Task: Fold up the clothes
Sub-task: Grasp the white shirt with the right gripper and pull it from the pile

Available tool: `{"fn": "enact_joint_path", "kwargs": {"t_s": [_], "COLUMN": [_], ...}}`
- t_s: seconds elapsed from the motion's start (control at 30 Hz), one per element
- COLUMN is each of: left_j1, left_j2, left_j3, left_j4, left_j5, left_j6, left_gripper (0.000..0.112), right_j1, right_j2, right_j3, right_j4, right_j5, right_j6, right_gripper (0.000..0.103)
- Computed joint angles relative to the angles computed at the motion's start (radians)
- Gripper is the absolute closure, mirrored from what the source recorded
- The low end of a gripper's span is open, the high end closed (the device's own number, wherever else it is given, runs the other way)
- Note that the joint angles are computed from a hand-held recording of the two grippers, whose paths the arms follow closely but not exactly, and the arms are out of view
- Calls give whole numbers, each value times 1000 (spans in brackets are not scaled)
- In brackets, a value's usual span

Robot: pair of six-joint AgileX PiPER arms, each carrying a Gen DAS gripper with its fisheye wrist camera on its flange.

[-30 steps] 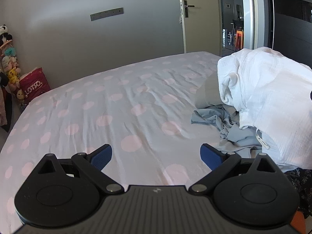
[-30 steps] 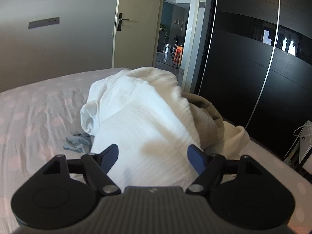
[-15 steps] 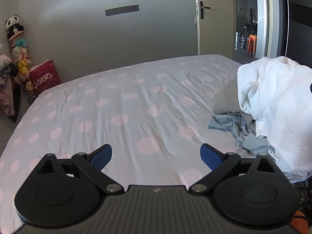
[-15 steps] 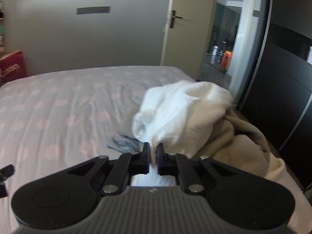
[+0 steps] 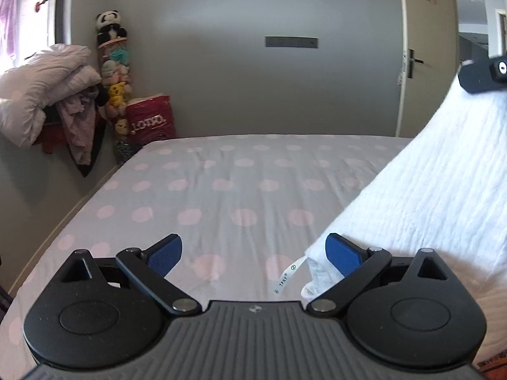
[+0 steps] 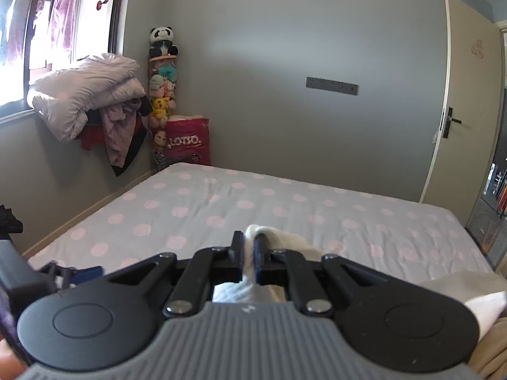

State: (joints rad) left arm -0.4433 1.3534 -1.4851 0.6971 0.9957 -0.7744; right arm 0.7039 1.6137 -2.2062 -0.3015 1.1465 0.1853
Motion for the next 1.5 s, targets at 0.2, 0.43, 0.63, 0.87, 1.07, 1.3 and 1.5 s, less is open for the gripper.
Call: {"fn": "enact_joint_path", "kwargs": {"t_s": [0.2, 0.43, 0.63, 0.87, 1.07, 1.3, 1.5], "left_j1": [159, 420, 523, 558, 566, 604, 612], "left_j2": [-40, -38, 16, 75, 104, 99, 71], "left_j3": [83, 186, 278, 363, 394, 422, 445], "left_j4": [-116, -520, -594, -608, -589, -717, -733], "left_j5": [-67, -261, -379, -498, -543, -583, -597], "left_j6": [132, 475, 532, 528, 518, 637, 635], "left_gripper": [13, 32, 44, 44, 44, 44, 44], "right_j1": [-8, -36, 74, 158, 183, 212, 189], "right_j2": [50, -32, 28, 254, 431, 406, 261], "right_j3": [168, 552, 785, 730, 567, 577, 648], "right_j4": [-112, 103, 181, 219, 143, -17, -352], "right_j5": [-27, -256, -493, -546, -472, -466, -407], "right_j6": [132, 29, -73, -176, -124, 6, 291], "right_gripper": [68, 61, 59, 58, 59, 96, 97]}}
